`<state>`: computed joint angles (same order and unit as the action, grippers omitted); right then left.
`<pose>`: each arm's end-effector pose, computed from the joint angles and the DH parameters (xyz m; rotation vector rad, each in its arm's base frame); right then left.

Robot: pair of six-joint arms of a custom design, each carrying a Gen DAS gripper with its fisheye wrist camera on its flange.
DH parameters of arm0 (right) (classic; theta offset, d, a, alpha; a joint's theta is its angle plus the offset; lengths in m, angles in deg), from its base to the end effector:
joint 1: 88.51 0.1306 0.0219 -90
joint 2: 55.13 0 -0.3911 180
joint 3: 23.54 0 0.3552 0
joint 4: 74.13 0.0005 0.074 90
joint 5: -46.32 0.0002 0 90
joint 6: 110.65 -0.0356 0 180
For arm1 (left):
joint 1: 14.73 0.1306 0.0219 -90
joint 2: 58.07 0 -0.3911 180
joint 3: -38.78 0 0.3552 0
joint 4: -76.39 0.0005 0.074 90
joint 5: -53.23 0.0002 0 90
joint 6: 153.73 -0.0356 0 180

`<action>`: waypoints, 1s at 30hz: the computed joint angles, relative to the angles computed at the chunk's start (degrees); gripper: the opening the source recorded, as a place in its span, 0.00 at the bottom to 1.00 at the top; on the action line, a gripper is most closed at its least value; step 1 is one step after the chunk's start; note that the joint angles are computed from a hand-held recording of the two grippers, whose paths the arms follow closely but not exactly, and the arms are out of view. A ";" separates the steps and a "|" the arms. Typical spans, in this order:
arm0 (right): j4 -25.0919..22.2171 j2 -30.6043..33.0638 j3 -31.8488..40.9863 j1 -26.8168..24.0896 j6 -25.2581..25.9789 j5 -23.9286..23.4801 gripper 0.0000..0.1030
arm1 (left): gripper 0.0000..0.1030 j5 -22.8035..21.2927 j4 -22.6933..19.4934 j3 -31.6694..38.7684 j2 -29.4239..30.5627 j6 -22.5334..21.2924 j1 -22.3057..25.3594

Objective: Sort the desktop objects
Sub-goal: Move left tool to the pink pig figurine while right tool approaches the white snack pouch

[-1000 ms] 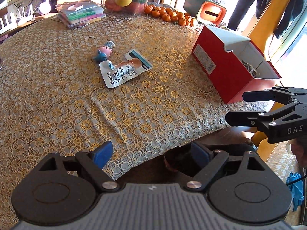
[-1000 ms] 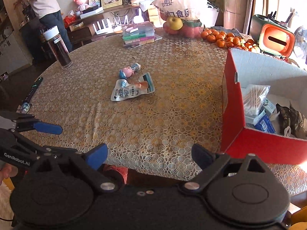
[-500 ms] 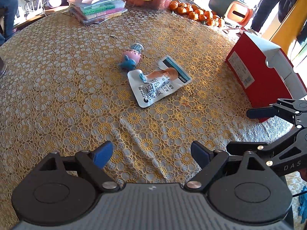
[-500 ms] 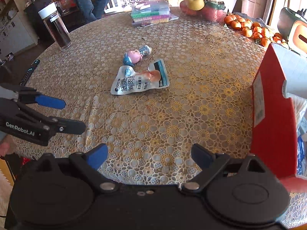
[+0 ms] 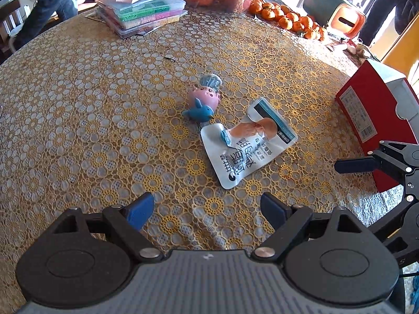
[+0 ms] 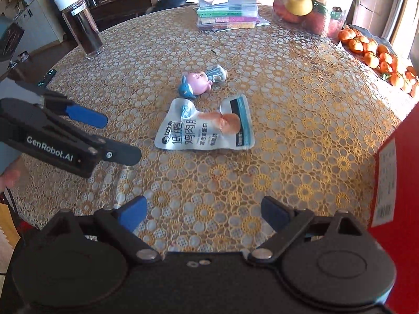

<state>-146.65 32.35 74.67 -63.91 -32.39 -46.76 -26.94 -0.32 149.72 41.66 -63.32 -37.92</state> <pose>0.3679 0.1700 0.4908 -0.3177 2.6578 0.2781 0.4400 -0.1956 0.4858 0.5905 2.6727 -0.3519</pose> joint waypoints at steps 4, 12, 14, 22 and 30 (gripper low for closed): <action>-0.65 2.09 1.90 -0.13 1.35 -0.30 0.91 | 0.86 -0.10 -0.36 3.27 2.34 -1.42 0.37; -0.31 5.17 4.58 -0.47 4.11 -0.17 0.91 | 0.86 -1.13 -1.90 10.68 7.83 -3.39 0.15; -0.07 5.99 5.20 -0.68 4.57 -0.42 0.91 | 0.86 -1.34 -2.35 12.57 9.29 -3.87 -0.07; 0.65 9.19 8.01 -1.13 5.81 -0.25 0.91 | 0.86 -3.08 -3.15 18.87 14.12 -5.20 -0.94; 2.38 10.85 8.96 -2.00 4.44 -1.47 0.91 | 0.86 -4.47 -2.52 21.71 17.27 -4.96 -1.97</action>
<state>-144.28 43.20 83.63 -65.91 -27.95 -48.23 -31.41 -2.83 171.43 58.92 -68.28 -39.89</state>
